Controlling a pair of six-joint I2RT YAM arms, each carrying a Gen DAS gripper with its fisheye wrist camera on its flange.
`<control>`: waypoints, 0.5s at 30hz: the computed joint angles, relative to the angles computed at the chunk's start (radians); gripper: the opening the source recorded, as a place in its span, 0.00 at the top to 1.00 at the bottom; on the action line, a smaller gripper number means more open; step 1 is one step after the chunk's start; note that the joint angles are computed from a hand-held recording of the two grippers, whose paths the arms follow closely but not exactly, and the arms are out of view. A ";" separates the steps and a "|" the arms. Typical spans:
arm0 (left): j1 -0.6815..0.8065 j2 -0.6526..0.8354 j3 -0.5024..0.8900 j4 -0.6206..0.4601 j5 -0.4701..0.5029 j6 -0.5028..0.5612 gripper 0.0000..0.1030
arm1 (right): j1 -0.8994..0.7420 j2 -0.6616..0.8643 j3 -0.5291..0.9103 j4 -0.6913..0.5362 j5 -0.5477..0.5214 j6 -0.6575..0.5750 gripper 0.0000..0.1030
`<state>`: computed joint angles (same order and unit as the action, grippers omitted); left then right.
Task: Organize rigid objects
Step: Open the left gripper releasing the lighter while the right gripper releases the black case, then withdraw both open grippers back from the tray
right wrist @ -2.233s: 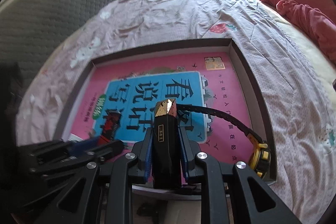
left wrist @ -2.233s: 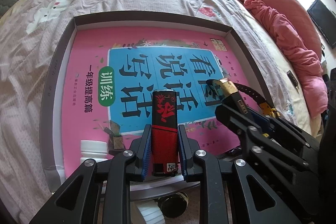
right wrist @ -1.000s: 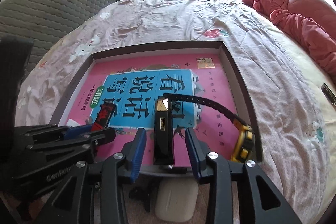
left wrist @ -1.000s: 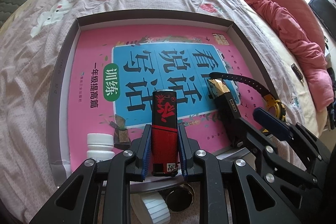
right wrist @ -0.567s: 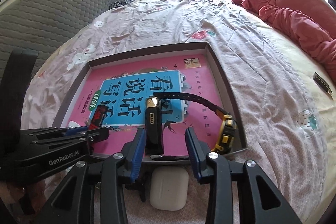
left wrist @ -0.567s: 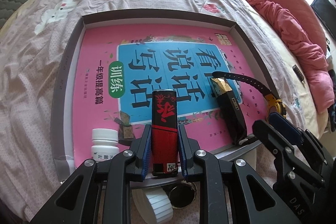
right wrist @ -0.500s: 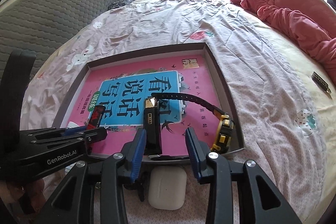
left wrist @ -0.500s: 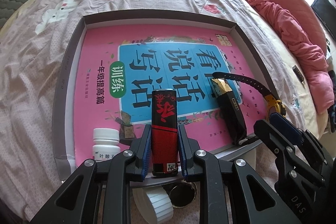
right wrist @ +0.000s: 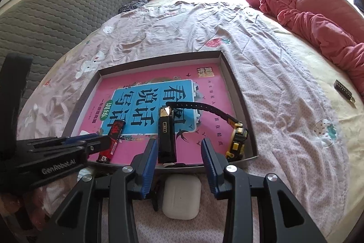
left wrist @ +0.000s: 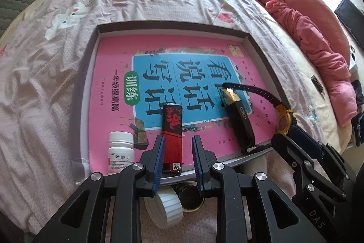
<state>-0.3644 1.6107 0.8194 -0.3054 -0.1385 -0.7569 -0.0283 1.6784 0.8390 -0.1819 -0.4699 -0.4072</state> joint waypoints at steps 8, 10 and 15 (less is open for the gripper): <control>-0.001 -0.149 -0.049 -0.068 -0.063 -0.033 0.59 | -0.057 -0.056 -0.012 -0.026 -0.029 -0.008 0.56; -0.004 -0.196 -0.068 -0.089 -0.088 -0.047 0.58 | -0.075 -0.072 -0.018 -0.038 -0.038 -0.017 0.55; -0.011 -0.275 -0.102 -0.130 -0.111 -0.069 0.57 | -0.112 -0.107 -0.030 -0.057 -0.056 -0.037 0.55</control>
